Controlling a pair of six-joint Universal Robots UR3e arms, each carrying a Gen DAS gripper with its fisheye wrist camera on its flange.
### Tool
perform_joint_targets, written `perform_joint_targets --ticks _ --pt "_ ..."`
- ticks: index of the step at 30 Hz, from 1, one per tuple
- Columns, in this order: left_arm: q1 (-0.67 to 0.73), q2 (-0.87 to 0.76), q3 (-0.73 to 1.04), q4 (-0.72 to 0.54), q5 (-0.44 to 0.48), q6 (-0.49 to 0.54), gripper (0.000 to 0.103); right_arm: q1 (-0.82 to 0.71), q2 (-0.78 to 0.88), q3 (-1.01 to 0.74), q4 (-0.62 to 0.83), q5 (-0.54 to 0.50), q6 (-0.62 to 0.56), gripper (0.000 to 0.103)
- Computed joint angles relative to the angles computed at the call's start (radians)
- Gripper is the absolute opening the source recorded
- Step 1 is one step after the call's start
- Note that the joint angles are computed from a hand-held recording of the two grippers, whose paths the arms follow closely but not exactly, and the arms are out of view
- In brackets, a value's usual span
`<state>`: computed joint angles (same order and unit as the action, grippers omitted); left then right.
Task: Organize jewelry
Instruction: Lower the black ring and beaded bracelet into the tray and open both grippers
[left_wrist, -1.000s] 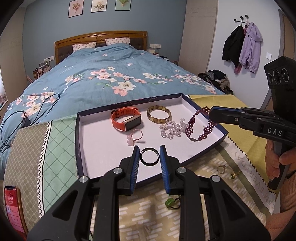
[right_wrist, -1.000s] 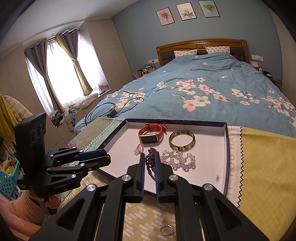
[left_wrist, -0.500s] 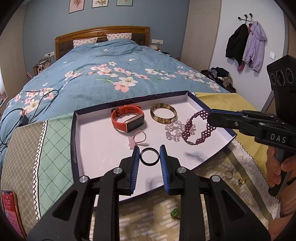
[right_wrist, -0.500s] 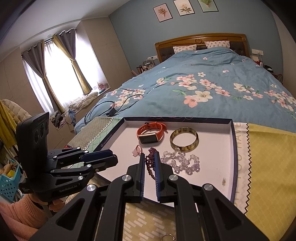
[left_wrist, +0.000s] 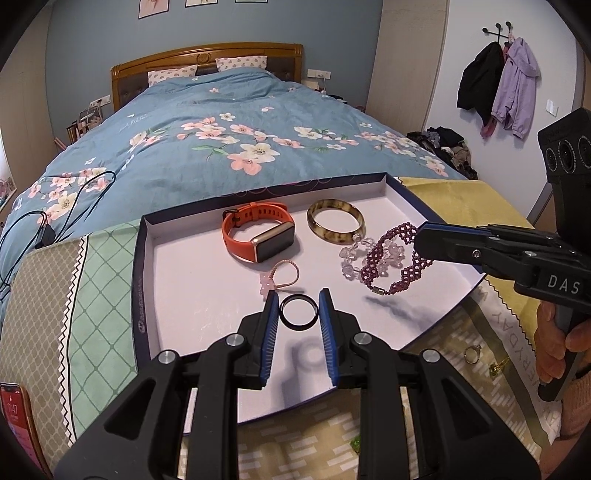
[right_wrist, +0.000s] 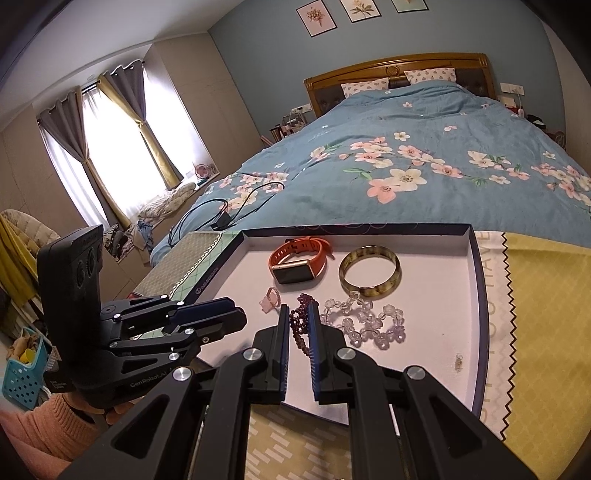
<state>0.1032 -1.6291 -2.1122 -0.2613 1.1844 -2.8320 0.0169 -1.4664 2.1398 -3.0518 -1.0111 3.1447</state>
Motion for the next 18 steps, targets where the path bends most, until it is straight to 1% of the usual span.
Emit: perform_joint_targets --ticks 10,18 --pt "-0.029 -0.094 0.067 0.006 0.032 -0.032 0.022 -0.012 0.03 -0.004 -0.005 -0.018 0.016 0.008" --pt "-0.038 -0.168 0.121 -0.004 0.034 -0.049 0.022 -0.018 0.055 -0.01 -0.006 -0.046 0.028 0.008"
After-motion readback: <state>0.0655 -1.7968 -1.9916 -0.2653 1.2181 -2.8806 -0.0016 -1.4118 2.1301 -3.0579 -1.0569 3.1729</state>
